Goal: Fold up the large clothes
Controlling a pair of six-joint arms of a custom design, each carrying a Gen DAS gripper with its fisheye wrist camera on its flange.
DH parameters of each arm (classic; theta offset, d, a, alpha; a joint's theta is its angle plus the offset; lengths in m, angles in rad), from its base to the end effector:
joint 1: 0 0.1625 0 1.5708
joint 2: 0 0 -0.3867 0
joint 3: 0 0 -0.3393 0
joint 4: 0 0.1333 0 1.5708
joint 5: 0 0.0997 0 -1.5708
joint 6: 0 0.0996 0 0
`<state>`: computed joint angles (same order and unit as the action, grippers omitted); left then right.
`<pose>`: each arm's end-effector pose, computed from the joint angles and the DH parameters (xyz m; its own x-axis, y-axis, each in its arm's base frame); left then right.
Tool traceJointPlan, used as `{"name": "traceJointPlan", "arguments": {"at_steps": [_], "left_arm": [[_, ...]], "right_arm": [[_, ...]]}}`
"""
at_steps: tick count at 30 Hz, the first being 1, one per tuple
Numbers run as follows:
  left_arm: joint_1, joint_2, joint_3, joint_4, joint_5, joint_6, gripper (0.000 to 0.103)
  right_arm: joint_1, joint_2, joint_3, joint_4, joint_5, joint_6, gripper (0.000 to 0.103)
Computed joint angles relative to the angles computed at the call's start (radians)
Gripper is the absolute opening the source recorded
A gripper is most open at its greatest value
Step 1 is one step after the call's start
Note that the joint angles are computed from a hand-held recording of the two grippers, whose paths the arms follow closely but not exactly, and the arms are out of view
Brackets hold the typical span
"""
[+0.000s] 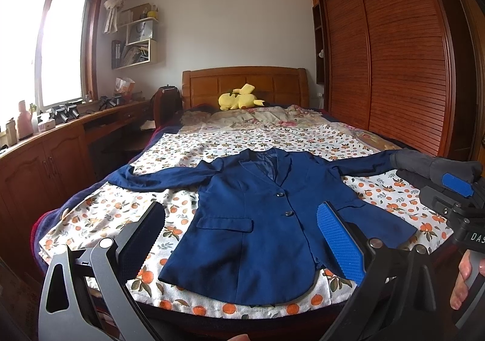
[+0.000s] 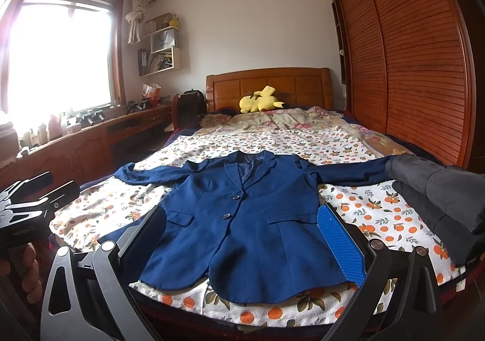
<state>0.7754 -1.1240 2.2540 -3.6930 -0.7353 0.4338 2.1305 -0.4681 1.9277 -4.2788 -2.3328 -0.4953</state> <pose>-0.1566 -0.4436 0.2513 -0.6643 0.2012 -0.7199 0.7381 0.3287 -0.5892 0.3110 -0.3748 0.0715 -0.7653 0.0226 0.6433 -0.6046 0.3174 -0.7305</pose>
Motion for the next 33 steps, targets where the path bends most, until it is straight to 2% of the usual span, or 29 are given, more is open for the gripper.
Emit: {"name": "traceJointPlan", "arguments": {"at_steps": [9, 12, 16, 23, 27, 30, 33], "left_arm": [[0.085, 0.019, -0.047, 0.066, -0.032, -0.005, 0.101], [0.132, 0.034, -0.080, 0.098, -0.051, 0.006, 0.101], [0.185, 0.053, -0.125, 0.164, -0.080, 0.001, 0.101], [0.263, 0.107, -0.210, 0.196, -0.087, 0.040, 0.101], [0.309, 0.137, -0.274, 0.221, -0.111, 0.057, 0.101], [0.332, 0.160, -0.320, 0.239, -0.122, 0.073, 0.101], [0.358, 0.188, -0.379, 0.271, -0.138, 0.089, 0.101]], "right_arm": [[-0.023, 0.023, -0.041, 0.072, 0.039, 0.010, 0.097], [-0.037, 0.036, -0.065, 0.101, 0.059, 0.008, 0.097], [-0.059, 0.046, -0.102, 0.145, 0.111, 0.005, 0.097], [-0.104, 0.070, -0.205, 0.241, 0.193, -0.016, 0.097], [-0.132, 0.089, -0.271, 0.301, 0.225, -0.043, 0.097], [-0.161, 0.088, -0.303, 0.364, 0.282, -0.024, 0.097], [-0.183, 0.110, -0.359, 0.394, 0.312, -0.045, 0.097]]}}
